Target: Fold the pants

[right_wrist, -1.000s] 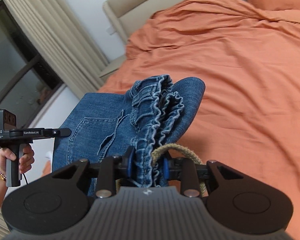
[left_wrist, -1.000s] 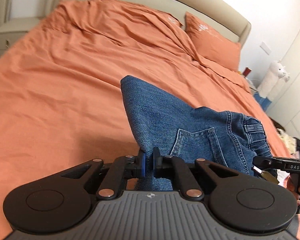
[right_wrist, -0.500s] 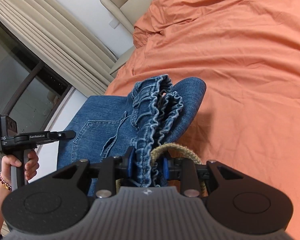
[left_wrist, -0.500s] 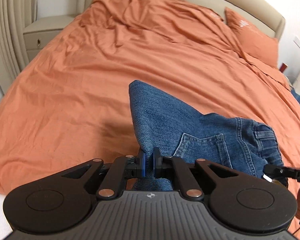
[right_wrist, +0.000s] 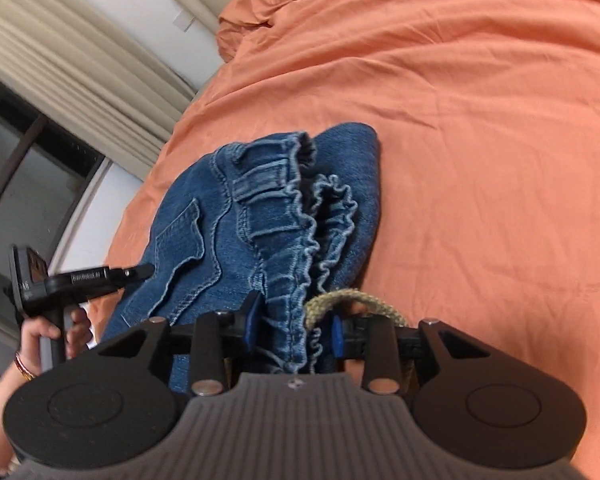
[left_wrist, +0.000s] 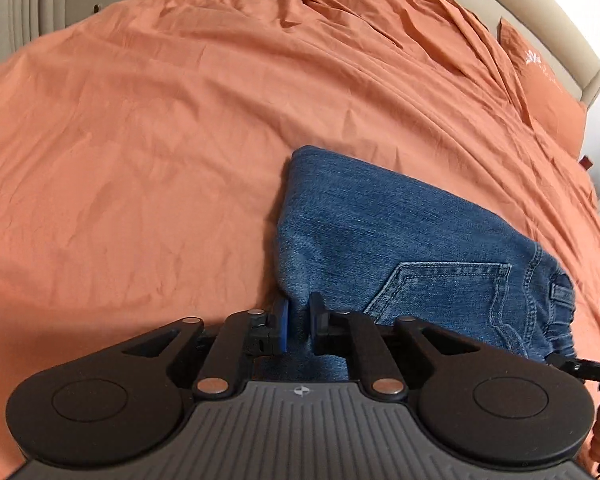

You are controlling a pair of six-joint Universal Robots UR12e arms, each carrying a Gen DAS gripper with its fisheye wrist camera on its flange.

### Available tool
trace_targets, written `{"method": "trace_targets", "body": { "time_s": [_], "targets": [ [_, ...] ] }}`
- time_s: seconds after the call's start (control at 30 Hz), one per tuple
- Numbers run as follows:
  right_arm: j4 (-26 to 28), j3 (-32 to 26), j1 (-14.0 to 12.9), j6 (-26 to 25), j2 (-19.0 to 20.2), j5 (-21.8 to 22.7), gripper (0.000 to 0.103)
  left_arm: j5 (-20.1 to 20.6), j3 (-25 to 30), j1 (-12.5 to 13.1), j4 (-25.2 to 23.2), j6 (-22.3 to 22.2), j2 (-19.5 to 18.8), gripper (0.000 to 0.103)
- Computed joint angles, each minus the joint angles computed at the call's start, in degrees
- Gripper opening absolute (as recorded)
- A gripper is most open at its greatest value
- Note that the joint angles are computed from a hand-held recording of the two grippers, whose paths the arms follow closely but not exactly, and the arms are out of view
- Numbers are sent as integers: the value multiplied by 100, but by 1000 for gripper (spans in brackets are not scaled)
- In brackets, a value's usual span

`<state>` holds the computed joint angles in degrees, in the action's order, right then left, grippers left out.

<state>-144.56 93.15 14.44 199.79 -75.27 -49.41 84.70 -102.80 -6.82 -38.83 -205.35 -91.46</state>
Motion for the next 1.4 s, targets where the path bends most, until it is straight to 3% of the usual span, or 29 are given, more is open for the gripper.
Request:
{"method": "trace_targets", "body": {
  "time_s": [0.17, 0.23, 0.33, 0.5, 0.6, 0.73, 1.0, 1.13, 1.23, 1.33, 1.4],
  "targets": [
    [301, -99, 74, -320, -67, -338, 38, 108, 91, 0, -714, -1, 230, 18],
    [428, -134, 149, -521, -163, -753, 46, 364, 103, -84, -957, 0, 361, 18],
    [424, -128, 281, -899, -353, -1467, 53, 704, -16, -255, -849, -75, 623, 18],
    [-356, 121, 682, -1692, -685, -2771, 50, 918, -261, -610, -311, -7, 860, 18],
    [-683, 242, 878, -2071, -740, -2916, 43, 1200, -353, -856, -84, -41, 805, 18],
    [-789, 409, 1109, -2506, -722, -3361, 41, 1347, -487, -984, -146, -61, 780, 18],
    [-703, 519, 1074, -1992, -644, -3284, 41, 1403, -487, -1001, -570, 43, 748, 17],
    [-335, 354, 1081, -1912, -681, -3288, 42, 1816, -381, -1190, -638, 168, 726, 18],
    [-376, 334, 1060, -1946, -810, -3240, 43, 2126, -283, -1388, -557, 215, 751, 21],
    [-511, 359, 1059, -1846, -1029, -3253, 55, 2335, -213, -1592, -195, 113, 806, 32],
    [-650, 394, 1067, -1755, -1189, -3274, 64, 2685, -58, -1815, -99, 75, 767, 34]
  ]
}}
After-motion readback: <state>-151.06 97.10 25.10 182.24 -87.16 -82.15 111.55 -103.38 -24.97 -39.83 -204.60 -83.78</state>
